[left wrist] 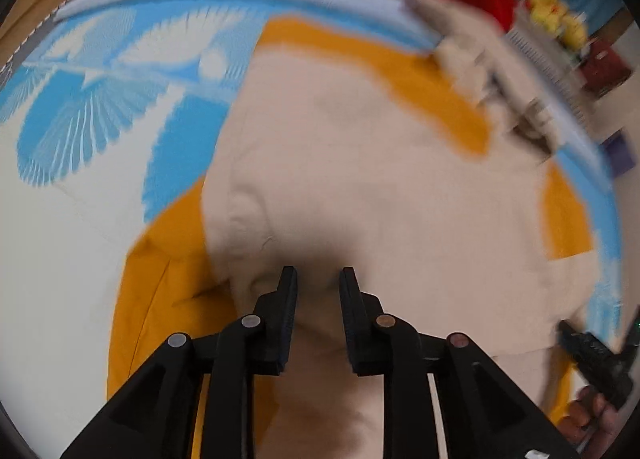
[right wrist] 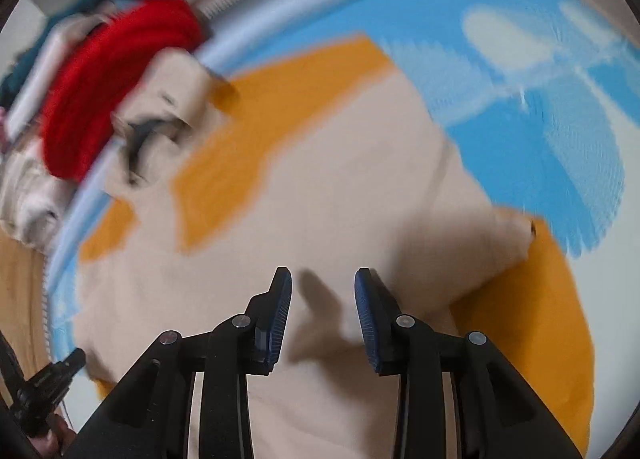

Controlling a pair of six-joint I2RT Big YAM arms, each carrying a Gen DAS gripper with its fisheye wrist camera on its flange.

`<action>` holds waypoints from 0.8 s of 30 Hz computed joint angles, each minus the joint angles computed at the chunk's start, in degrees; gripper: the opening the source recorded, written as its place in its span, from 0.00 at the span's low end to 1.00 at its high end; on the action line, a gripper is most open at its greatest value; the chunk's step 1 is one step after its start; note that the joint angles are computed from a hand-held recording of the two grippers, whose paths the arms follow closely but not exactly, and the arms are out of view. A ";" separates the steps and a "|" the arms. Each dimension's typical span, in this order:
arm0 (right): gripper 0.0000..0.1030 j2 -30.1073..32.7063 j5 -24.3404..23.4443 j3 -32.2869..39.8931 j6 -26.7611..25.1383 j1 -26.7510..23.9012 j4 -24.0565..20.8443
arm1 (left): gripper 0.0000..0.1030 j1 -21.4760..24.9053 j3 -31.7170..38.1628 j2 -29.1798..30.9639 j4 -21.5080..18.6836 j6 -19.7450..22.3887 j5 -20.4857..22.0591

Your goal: Fold large clothes

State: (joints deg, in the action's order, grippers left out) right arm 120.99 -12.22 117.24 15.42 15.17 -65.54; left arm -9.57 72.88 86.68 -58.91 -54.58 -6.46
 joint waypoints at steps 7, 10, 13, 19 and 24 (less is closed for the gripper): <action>0.33 -2.30 5.64 -0.90 -3.22 1.27 2.18 | 0.24 -3.03 5.28 -0.11 -4.12 1.72 -4.67; 0.33 -5.33 7.30 -4.21 -6.30 2.21 9.15 | 0.30 -4.01 5.99 -0.22 -3.87 4.61 -6.83; 0.36 -3.50 7.92 -2.66 -8.16 2.52 8.34 | 0.31 -2.96 4.78 0.35 -3.27 3.96 -5.90; 0.36 1.52 7.91 2.32 -2.96 0.81 -1.89 | 0.31 -1.53 3.09 1.13 -3.03 1.80 -5.77; 0.38 -0.57 5.71 0.83 -4.34 1.24 2.55 | 0.31 -1.61 2.46 2.74 -5.09 1.09 -5.28</action>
State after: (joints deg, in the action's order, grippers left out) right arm 120.42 -6.50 118.07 11.08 16.42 -62.99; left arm -11.18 75.34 89.43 -64.00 -53.49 -11.74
